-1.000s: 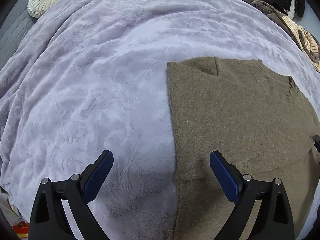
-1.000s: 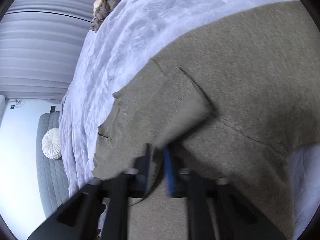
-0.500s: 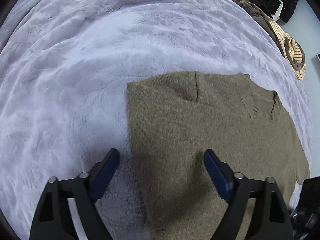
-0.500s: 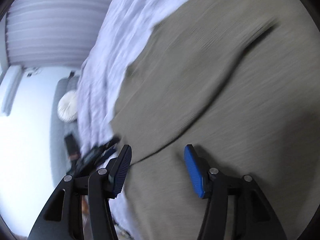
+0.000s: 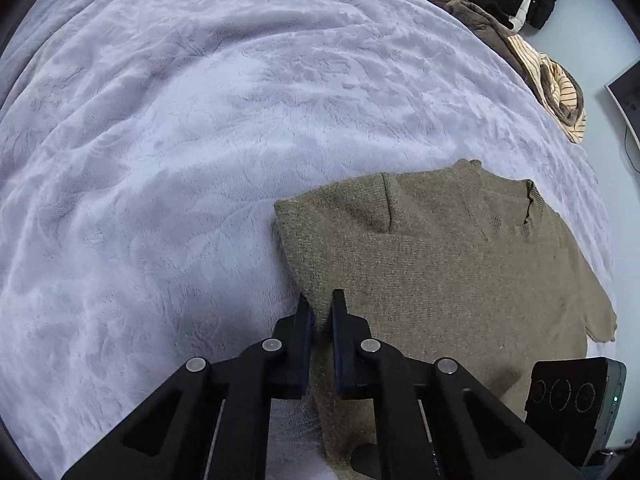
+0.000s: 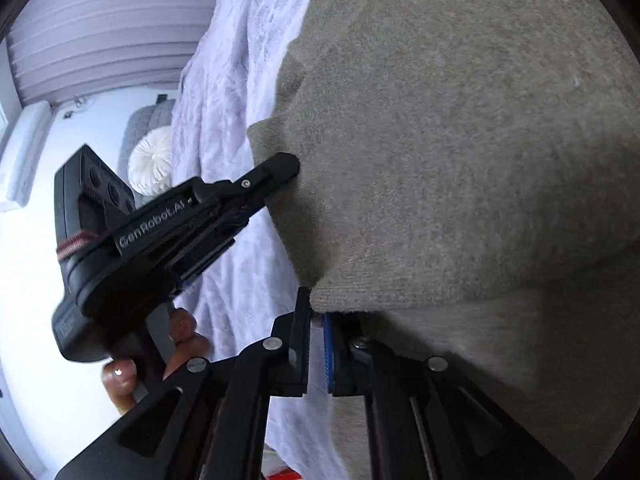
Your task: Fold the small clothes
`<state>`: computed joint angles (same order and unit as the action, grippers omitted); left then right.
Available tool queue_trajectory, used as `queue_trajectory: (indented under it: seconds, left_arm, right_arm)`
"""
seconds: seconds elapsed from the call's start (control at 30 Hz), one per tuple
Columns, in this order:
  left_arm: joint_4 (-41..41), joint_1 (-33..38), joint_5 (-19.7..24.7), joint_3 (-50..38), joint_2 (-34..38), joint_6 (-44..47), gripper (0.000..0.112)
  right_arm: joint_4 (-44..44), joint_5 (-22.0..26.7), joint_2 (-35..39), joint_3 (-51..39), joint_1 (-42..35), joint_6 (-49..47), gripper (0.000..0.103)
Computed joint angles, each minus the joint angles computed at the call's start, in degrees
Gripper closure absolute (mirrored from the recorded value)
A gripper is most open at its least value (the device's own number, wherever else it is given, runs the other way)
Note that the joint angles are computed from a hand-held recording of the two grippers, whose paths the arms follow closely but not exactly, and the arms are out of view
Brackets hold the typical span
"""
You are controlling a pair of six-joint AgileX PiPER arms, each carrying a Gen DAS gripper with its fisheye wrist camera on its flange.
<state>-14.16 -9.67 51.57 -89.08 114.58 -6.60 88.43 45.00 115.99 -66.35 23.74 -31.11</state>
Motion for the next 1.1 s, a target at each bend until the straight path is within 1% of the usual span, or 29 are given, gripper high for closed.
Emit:
queue_trajectory:
  seconds: [0.07,0.1,0.17,0.23,0.33,0.4,0.43,0.47,0.5,0.57,0.67,0.77,0.8,0.83,0.87,0.93,0.97,1.03,1.07,1.1]
  left_arm:
    - [1.3,0.1,0.4,0.2,1.2,-0.3,0.102]
    - [1.3,0.2,-0.4,1.4,1.2,-0.1,0.102]
    - [0.9,0.2,-1.7,3.1,0.3,-0.6,0.102]
    - [2.3,-0.1,-2.1,4.0,-1.3,-2.7,0.102]
    - [9.6,-2.1,-1.4,5.0,-4.0,-8.3,0.102]
    - [12.6,-3.3,-1.0,5.6,-5.5,-11.2,0.102]
    - [12.8,-3.6,-1.1,6.2,-6.4,-11.8,0.102]
    - [13.0,-4.0,-1.3,7.0,-7.3,-12.3,0.102]
    - [13.5,-4.6,-1.3,7.6,-8.1,-13.1,0.102]
    - [15.0,-6.5,-1.7,7.9,-8.7,-15.0,0.102]
    - [16.9,-9.9,-1.6,7.2,-7.4,-18.1,0.102]
    - [18.5,-12.6,0.5,6.5,-4.6,-21.2,0.102]
    - [20.0,-13.6,0.5,7.1,-4.2,-22.8,0.102]
    - [22.1,-14.6,0.5,7.5,-4.1,-24.5,0.102]
    - [23.4,-15.3,0.8,7.6,-4.2,-25.3,0.102]
    - [24.0,-16.0,2.9,6.4,-4.1,-25.7,0.102]
    - [23.8,-16.2,4.1,5.6,-4.1,-25.7,0.102]
    - [24.6,-17.3,7.0,3.6,-4.2,-26.7,0.102]
    - [25.3,-18.2,8.4,2.4,-4.2,-27.2,0.102]
    - [25.4,-19.0,9.1,1.8,-4.4,-27.5,0.102]
  right_arm:
    - [-2.0,-0.9,0.6,-1.3,1.3,1.6,0.098]
    - [-2.6,-0.8,2.1,-2.1,1.9,2.7,0.098]
    - [-3.1,-1.0,4.3,-3.0,2.7,4.2,0.098]
    - [-4.5,0.0,3.8,-3.1,2.2,4.3,0.097]
    - [-15.7,3.0,1.3,-5.2,0.8,8.9,0.096]
    - [-21.6,3.2,-2.7,-3.9,-1.3,10.7,0.093]
    - [-24.9,3.5,-5.5,-2.6,-3.4,11.3,0.092]
    - [-27.6,3.5,-7.4,-2.2,-4.7,12.6,0.088]
    - [-31.9,3.1,-9.9,-1.4,-6.7,14.7,0.082]
    - [-40.9,1.5,-14.1,-0.4,-11.6,19.2,0.078]
    - [-48.6,0.7,-14.9,-2.0,-17.9,22.7,0.078]
    - [-56.2,1.0,-12.2,-4.6,-21.9,27.0,0.080]
    - [-56.2,1.2,-11.5,-4.9,-23.0,26.9,0.087]
    - [-53.8,2.5,-10.9,-4.9,-25.3,25.5,0.090]
    - [-51.8,3.0,-11.2,-4.2,-26.7,23.9,0.090]
    - [-54.1,3.7,-13.5,-2.9,-28.3,24.4,0.084]
    - [-53.6,4.0,-14.8,-1.6,-29.4,23.3,0.084]
    - [-48.0,5.7,-17.9,1.8,-34.8,18.3,0.084]
    - [-45.6,6.1,-19.1,3.8,-37.5,16.1,0.081]
    - [-43.8,6.5,-20.9,5.9,-40.3,14.4,0.076]
